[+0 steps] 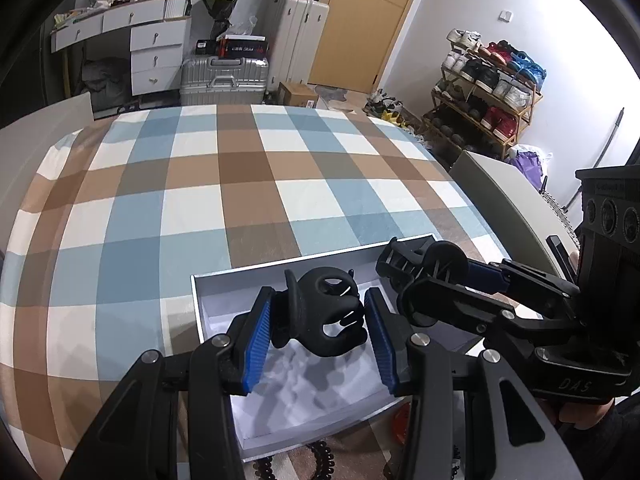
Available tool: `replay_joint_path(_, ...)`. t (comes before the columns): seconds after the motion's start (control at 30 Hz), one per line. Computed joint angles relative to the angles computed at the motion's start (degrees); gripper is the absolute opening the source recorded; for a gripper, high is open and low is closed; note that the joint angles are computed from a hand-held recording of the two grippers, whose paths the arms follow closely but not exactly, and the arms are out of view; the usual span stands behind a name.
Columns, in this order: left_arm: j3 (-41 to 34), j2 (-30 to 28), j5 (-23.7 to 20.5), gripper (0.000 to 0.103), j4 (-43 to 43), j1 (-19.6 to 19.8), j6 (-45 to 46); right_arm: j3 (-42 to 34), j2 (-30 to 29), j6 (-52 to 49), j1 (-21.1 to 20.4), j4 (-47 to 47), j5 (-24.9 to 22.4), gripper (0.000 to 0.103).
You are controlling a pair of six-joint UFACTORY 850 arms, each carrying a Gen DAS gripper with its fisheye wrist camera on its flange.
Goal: Organize jewelry
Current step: 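Carry the black claw clip with the left tool over the grey box, then open the left tool to drop the claw clip into the box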
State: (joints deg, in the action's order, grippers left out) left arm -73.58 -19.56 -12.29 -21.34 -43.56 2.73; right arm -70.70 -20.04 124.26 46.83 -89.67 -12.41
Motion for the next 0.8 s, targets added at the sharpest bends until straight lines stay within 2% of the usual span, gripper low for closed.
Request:
replay_joint_path(0.13,0.21,0.07,0.07,0.040,-4.12,0.19,3.53,-0.53,-0.46,-1.18,0.00,1.29,-0.43,0.049)
replay_joint_path(0.23,-0.10,-0.19,0.11,0.040,1.87,0.20,-3.20,-0.57,-0.59,0.82,0.01,0.01,-0.81,0.050)
replay_joint_path(0.27,-0.12,-0.23,0.15,0.041,1.30,0.27,-2.60,-0.59,-0.64,1.03,-0.07,0.28,-0.83,0.053)
replay_joint_path(0.3,0.01,-0.12,0.18,0.043,0.58,0.36,-2.03,-0.46,-0.55,1.78,-0.11,0.05,-0.79,0.059)
replay_joint_path(0.4,0.85,0.57,1.10,0.052,-0.68,0.46,-1.06,0.35,0.15,6.33,0.15,-3.23,-1.82,0.060)
replay_joint_path(0.47,1.62,1.32,1.85,0.057,-1.88,0.50,-0.20,0.99,0.79,9.09,0.29,-5.27,-2.02,0.065)
replay_joint_path(0.5,2.00,1.72,2.33,0.058,-1.48,0.46,-0.69,1.34,1.20,9.80,0.54,-5.61,-2.65,0.071)
replay_joint_path(0.7,4.03,4.20,4.09,0.061,16.70,-0.60,-18.99,4.13,4.31,15.33,2.94,-10.52,-9.03,0.091)
replay_joint_path(0.8,4.75,5.34,3.55,0.061,31.38,-1.50,-34.08,5.31,5.76,16.77,4.24,-11.23,-12.23,0.098)
